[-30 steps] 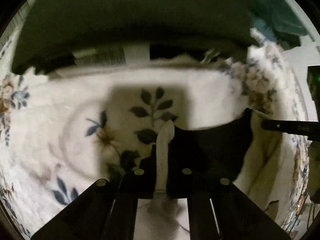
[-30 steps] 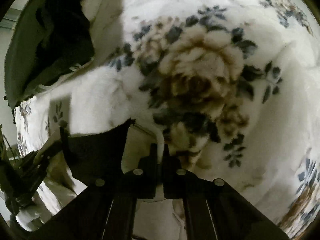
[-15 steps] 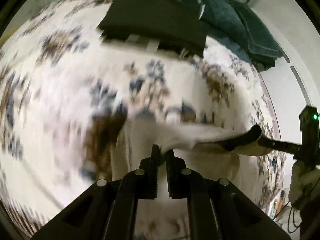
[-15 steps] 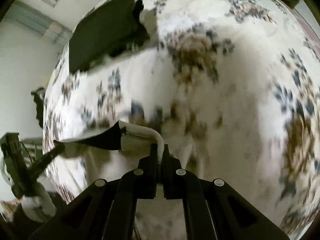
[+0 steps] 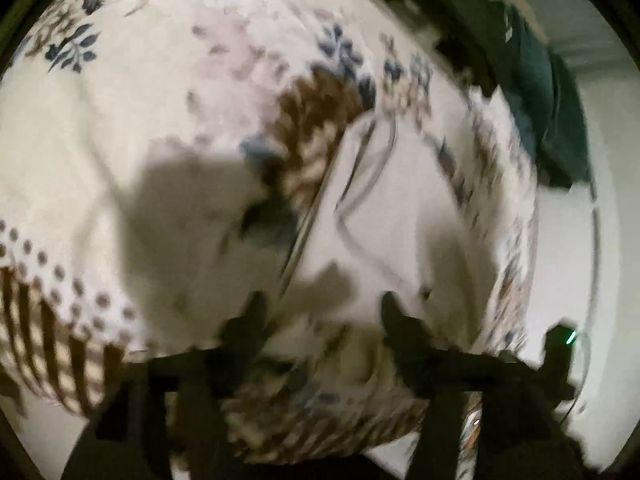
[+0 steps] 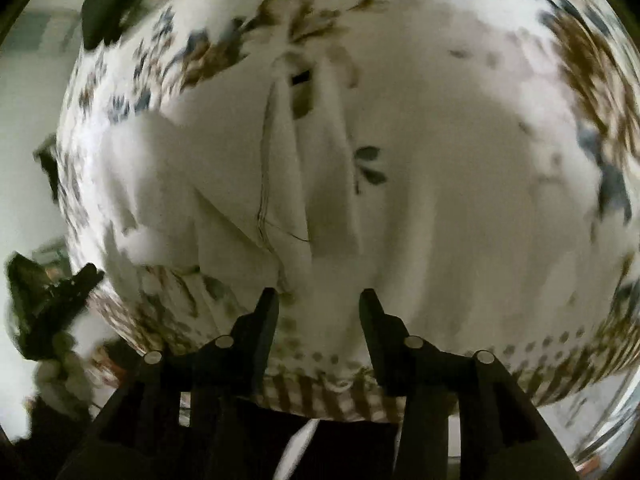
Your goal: Fold small clothes
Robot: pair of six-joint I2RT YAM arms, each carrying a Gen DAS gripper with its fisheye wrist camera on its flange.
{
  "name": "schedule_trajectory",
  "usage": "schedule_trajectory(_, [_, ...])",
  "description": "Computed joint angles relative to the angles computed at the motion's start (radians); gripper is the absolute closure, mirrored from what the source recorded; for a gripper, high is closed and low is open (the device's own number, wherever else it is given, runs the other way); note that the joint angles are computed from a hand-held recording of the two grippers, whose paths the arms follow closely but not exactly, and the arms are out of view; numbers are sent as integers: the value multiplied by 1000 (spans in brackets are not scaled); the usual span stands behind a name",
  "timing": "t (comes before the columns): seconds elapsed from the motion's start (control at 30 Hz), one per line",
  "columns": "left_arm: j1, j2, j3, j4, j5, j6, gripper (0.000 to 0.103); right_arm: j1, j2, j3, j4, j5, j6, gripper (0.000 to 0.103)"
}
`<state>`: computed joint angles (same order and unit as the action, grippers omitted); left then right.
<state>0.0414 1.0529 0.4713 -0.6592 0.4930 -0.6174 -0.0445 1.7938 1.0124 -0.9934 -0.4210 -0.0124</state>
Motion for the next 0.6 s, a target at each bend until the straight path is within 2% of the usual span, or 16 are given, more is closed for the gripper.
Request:
schedule_trajectory(0.07, [16,94,8,127,56,-39,42,-56,0,-26,23,-90,62,53])
schedule_trajectory(0.1, [0,136,12,180,50,-60,42,-70,7,-36,38,-121,83,52])
schedule_trajectory(0.2, [-83,302,62,297,-16,-103,42,-80,29,-92,126,-219,181,52])
schedule_trajectory(0.27, [-133,362,87,345,-72,-125,47,-57,44,-110,179,-217,225,52])
schedule_trajectory(0.3, [-171,370,101,352,-123,-136,57,-39,51,-124,214,-201,255,52])
schedule_trajectory(0.33, [-176,369,107,338,-145,-120,90,-26,47,-137,243,-203,281,52])
schedule_trajectory(0.37, [-202,381,132,308,-178,-111,98,-19,38,-148,272,-202,302,57])
schedule_trajectory(0.4, [-218,363,136,291,-201,-118,98,-7,13,-163,299,-184,333,81])
schedule_trajectory(0.43, [-220,315,112,286,-214,-127,98,-2,-9,-170,308,-175,350,93])
schedule_trajectory(0.47, [-223,284,110,269,-226,-134,98,3,-28,-165,305,-171,363,96])
schedule_trajectory(0.6, [-215,130,104,151,-242,-155,99,-23,-105,-127,249,-147,343,97])
